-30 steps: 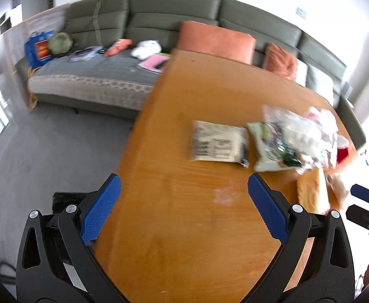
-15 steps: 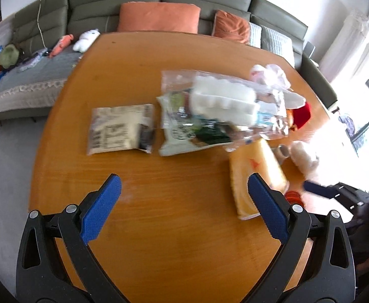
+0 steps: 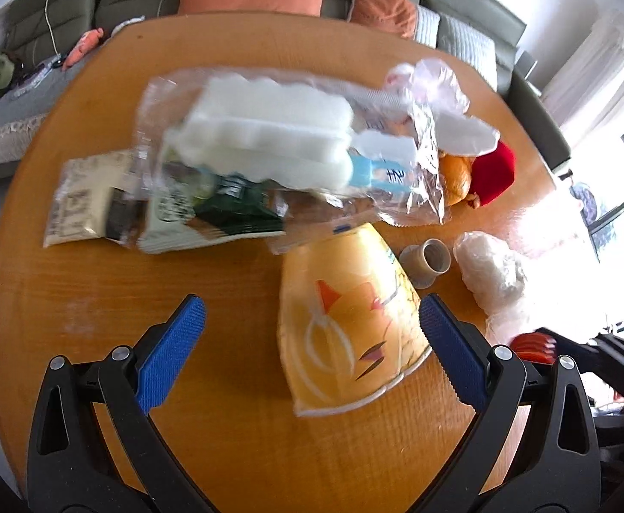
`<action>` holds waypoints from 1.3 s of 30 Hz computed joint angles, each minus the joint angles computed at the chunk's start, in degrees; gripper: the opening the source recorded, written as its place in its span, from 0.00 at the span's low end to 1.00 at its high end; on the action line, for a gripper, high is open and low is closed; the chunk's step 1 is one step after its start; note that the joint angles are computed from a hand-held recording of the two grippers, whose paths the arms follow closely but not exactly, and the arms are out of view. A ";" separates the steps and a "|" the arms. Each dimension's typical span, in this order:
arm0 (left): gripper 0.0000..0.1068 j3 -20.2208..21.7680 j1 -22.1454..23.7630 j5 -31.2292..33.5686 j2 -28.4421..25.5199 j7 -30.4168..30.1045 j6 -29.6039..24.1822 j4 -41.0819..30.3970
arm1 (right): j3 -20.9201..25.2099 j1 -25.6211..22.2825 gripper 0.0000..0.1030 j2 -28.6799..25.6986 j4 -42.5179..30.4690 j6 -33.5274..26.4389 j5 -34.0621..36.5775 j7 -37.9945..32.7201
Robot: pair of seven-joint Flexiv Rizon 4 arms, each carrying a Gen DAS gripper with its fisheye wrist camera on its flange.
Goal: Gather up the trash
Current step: 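Grasp the yellow snack cup with the left tool while the right tool grasps the orange cups, then carry the snack cup and orange cups to the bin and release both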
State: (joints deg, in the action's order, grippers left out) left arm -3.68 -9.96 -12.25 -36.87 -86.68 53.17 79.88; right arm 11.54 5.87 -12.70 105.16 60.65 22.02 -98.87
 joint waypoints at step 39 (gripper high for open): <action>0.63 3.51 8.78 -4.13 14.07 3.67 12.27 20.30 | 4.50 9.42 0.38 -6.61 -9.90 0.19 -8.15 3.41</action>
